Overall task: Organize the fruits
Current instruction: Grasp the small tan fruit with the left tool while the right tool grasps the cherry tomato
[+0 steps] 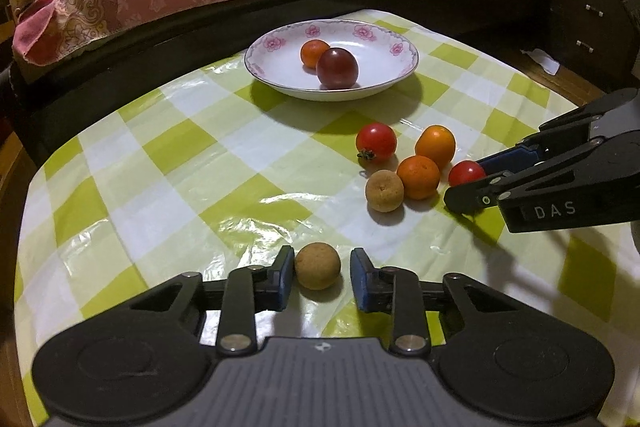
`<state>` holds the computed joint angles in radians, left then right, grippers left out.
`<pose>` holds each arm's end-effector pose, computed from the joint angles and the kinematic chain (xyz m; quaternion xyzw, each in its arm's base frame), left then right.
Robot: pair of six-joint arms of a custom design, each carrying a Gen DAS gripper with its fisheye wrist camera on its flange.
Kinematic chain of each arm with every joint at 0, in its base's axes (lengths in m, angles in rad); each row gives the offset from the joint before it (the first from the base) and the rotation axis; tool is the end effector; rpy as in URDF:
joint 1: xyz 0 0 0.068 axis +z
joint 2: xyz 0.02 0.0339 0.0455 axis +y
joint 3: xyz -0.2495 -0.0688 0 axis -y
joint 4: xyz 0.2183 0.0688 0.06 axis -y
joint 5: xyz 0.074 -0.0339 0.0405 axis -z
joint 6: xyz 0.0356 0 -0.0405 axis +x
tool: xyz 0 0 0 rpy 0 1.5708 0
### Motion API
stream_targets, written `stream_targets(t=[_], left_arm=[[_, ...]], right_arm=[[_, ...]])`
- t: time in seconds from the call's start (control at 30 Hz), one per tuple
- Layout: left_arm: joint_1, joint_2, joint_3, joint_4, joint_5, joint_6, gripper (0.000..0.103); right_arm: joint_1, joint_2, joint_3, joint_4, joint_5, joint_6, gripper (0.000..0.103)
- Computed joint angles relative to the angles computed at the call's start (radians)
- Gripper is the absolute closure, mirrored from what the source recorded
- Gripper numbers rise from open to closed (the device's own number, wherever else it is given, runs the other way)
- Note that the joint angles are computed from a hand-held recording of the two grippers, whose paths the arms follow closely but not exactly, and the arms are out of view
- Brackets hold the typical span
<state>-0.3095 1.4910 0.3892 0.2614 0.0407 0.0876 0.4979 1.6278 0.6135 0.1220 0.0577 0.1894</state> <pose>0.2143 -0.0700 0.1130 0.1913 0.9141 -0.0584 0.3528 0.2375 0.1268 0.1236 -0.1353 0.9329 0.0865 0.3224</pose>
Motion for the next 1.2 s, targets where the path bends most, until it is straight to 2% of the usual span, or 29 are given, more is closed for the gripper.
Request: stream_targets(t=[0.33, 0.67, 0.9, 1.2], left_arm=[[-0.020, -0.031, -0.003, -0.020, 0.010, -0.008, 0.071], [-0.050, -0.007, -0.020, 0.026, -0.018, 0.017, 0.070], [-0.051, -0.018, -0.050, 0.064, -0.036, 0.040, 0.059], [-0.079, -0.026, -0.064, 0.078, -0.071, 0.050, 0.059]], right_arm=[[0.012, -0.023, -0.002, -0.025, -0.001, -0.003, 0.078], [0.027, -0.017, -0.018, -0.001, -0.006, -0.040, 0.076], [0.034, -0.028, -0.034, 0.016, 0.000, -0.047, 0.072], [0.051, -0.036, -0.044, 0.016, 0.033, -0.064, 0.070]])
